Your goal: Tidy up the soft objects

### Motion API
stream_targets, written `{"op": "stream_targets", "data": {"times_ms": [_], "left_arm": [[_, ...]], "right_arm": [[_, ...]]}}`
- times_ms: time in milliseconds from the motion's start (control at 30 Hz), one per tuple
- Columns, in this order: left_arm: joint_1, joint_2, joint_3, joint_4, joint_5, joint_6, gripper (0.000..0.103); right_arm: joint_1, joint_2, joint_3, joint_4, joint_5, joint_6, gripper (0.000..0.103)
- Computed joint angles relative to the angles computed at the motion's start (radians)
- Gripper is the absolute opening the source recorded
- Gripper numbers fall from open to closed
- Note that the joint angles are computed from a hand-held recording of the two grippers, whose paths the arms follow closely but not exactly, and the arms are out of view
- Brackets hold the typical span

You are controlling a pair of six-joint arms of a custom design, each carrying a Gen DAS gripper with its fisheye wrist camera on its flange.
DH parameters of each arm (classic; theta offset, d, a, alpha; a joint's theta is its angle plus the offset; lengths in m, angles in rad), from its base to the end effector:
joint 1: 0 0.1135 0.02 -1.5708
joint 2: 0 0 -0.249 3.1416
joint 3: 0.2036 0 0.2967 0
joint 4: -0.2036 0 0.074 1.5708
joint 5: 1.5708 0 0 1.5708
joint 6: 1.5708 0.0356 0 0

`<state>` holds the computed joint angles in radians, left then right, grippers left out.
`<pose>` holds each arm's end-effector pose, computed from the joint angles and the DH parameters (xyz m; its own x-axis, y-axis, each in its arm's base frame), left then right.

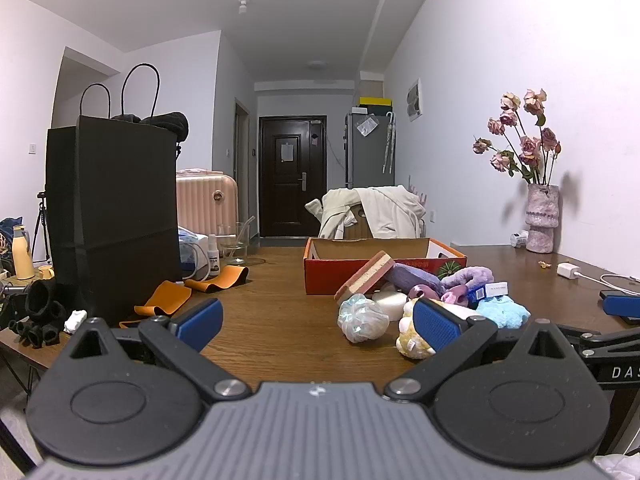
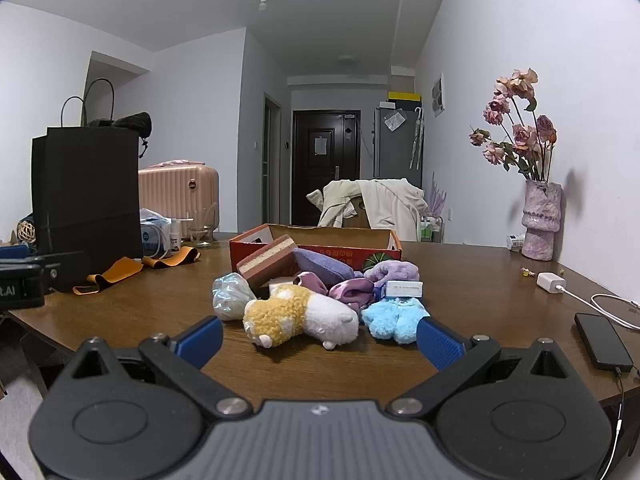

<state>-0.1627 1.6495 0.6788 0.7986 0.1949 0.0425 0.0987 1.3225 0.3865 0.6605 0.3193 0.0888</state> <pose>0.3546 -0.0652 0.1372 -0.1541 0.0675 -0.9857 0.3541 0.9352 0.0087 0.2829 0.0168 0.1271 -0.2513 0.0597 -0.9661 0.2302 0.9731 0.0003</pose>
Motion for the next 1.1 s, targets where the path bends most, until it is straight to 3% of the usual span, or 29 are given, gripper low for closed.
{"op": "stream_targets", "data": {"times_ms": [833, 1100], "left_arm": [[-0.001, -0.004, -0.003, -0.008, -0.002, 0.002, 0.103], [-0.029, 0.070, 0.075, -0.029, -0.050, 0.013, 0.103]], "right_arm": [[-0.004, 0.006, -0.004, 0.007, -0.003, 0.007, 0.103], [-0.035, 0.120, 0.075, 0.029, -0.040, 0.007, 0.103]]}}
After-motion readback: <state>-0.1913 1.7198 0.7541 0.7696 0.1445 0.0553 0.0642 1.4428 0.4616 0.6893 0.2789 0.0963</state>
